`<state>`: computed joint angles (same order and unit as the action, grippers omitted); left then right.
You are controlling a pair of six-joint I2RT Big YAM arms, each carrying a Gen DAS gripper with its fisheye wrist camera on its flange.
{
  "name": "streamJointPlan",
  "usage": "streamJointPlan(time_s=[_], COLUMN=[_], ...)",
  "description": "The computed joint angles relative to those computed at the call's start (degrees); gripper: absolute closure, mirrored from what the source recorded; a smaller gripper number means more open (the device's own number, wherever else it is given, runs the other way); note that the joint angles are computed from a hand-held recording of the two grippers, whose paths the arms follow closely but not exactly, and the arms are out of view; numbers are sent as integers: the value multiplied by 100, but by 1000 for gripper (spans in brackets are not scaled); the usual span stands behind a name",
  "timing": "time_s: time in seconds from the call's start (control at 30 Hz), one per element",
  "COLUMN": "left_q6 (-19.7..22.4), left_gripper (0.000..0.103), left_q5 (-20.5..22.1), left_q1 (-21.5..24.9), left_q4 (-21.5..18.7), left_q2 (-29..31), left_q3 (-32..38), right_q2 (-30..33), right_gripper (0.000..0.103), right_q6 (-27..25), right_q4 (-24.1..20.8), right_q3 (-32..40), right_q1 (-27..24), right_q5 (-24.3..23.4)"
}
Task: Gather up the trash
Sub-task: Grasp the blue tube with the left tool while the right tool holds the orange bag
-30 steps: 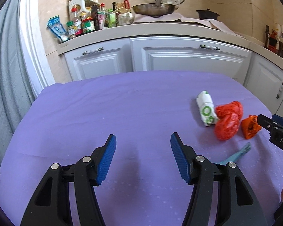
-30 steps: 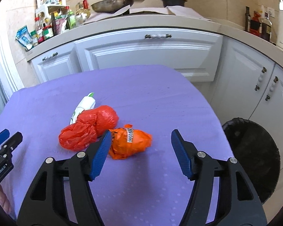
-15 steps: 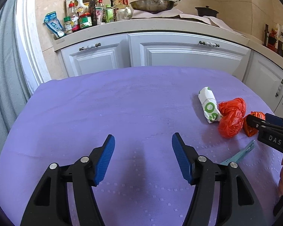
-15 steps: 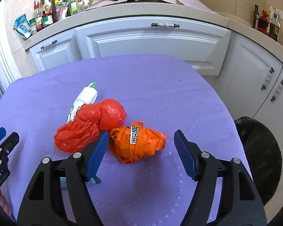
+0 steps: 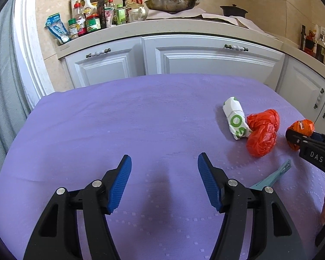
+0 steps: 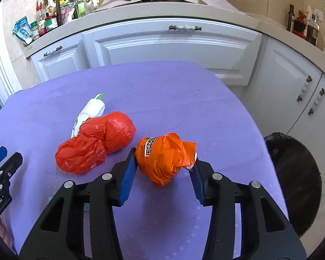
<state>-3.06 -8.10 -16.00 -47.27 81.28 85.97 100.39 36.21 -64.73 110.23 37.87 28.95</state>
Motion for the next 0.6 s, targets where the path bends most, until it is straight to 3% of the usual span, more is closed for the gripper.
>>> streamJointPlan(time_s=[0.6], left_q6=[225], left_gripper=[41], left_q5=[209], left_q1=[-361], left_q4=[-32], left_q2=[20], left_q3=[-1], right_q2=[-843], right_gripper=[58], right_q6=[553], right_q4=[-172], right_q3=[-993], right_q1=[19], right_q5=[591])
